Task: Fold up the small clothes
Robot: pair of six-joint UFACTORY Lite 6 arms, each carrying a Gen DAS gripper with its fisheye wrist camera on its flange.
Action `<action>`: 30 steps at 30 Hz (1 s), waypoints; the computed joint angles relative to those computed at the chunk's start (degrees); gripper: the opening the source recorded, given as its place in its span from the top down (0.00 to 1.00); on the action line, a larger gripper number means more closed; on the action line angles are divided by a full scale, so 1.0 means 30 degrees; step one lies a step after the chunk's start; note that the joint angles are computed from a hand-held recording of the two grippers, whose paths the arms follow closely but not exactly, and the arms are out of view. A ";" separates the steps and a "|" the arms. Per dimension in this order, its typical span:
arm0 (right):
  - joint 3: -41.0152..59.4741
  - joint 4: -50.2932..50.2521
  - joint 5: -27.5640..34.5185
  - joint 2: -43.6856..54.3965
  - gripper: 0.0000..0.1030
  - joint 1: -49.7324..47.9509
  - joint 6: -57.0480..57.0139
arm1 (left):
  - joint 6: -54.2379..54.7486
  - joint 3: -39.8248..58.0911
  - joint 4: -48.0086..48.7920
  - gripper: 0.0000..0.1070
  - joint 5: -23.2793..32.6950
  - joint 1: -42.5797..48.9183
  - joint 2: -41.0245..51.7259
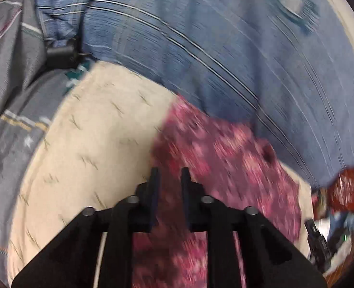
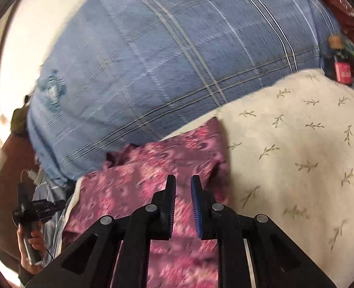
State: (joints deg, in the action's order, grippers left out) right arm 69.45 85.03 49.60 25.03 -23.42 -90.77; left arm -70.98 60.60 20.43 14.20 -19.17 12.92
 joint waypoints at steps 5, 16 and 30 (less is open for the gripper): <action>-0.1337 -0.1500 -0.1632 0.0047 0.92 0.0576 -0.0263 | -0.2747 0.2208 0.2875 0.72 0.4380 -0.3803 0.2659; -0.9129 -0.9973 0.2662 -0.8291 0.65 -0.8119 -0.1856 | -0.6948 -0.6459 0.1215 0.50 0.6987 -1.0401 -0.8661; -1.1763 -1.7850 0.3827 -0.4931 0.64 -1.7152 -0.6642 | -2.9998 -1.6909 0.7902 0.36 0.3854 -2.5496 -1.5237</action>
